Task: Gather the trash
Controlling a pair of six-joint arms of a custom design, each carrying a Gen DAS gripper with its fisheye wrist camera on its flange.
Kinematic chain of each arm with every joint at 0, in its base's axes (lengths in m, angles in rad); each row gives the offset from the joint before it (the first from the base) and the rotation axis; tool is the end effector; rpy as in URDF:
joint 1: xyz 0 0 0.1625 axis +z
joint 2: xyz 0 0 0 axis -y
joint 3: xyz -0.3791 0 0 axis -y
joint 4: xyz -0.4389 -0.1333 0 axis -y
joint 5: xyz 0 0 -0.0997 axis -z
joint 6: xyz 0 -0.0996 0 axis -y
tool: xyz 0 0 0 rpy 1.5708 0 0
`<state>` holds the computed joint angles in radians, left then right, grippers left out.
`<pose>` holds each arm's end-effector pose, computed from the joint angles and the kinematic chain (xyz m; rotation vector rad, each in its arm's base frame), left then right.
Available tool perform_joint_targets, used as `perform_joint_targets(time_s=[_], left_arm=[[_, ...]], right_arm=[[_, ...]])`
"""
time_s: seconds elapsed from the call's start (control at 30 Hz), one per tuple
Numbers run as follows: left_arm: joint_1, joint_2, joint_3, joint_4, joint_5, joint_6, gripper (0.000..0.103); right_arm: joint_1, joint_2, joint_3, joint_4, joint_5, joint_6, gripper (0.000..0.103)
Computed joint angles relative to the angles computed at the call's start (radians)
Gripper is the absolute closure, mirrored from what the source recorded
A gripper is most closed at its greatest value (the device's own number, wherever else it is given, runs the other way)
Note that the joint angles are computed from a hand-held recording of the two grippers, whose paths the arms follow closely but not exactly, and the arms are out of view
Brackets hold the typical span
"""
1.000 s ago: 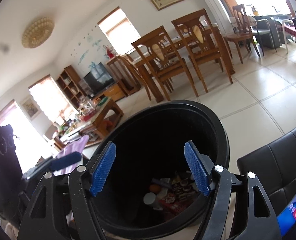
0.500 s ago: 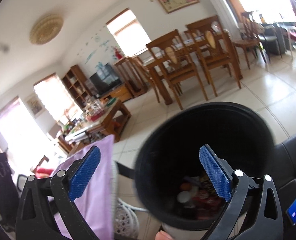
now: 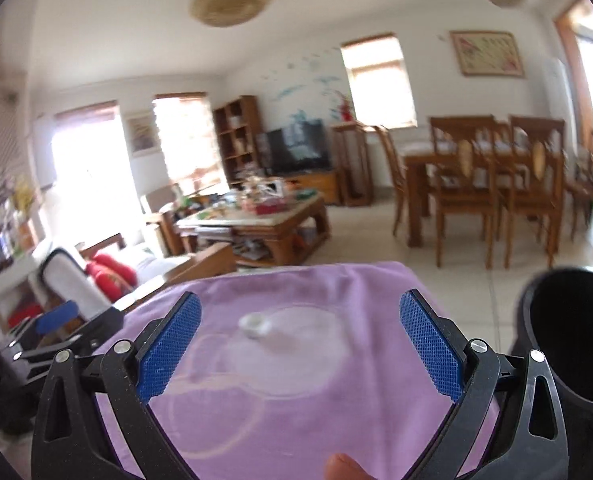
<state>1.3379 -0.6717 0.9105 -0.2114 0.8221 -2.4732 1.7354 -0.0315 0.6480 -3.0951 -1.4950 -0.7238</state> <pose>0.0126 -0.8184 0.1929 0.1546 1.8033 -1.4626 0.2826 -0.8417 -0.0619 1.1935 -2.3926 1.2816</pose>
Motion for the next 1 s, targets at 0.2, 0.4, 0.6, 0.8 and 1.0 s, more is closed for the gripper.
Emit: perform_joint_targets(time_s=[0.2,0.4,0.6,0.8,1.0], left_arm=[[0.025,-0.064,0.108,-0.117,-0.017,0.036,0.005],[0.031,-0.095,0.156,-0.117,-0.03,-0.004,0.005],[0.023,-0.105,0.181,-0.16,-0.068,0.015,0.005],[0.022,-0.087,0.153,-0.153,-0.109,0.013,0.005],[0.016,-0.106,0.198,-0.217,-0.1,0.064,0.005]], right_arm=[[0.023,0.14,-0.152,-0.023,-0.006,-0.006,0.005],[0.002,0.131,-0.119,-0.052,0.032,-0.002,0.005],[-0.016,0.067,-0.019,-0.08,0.065,-0.001,0.005],[-0.016,0.031,0.046,-0.105,0.077,-0.025,0.005],[-0.013,0.022,0.055,-0.093,0.076,-0.02,0.005]])
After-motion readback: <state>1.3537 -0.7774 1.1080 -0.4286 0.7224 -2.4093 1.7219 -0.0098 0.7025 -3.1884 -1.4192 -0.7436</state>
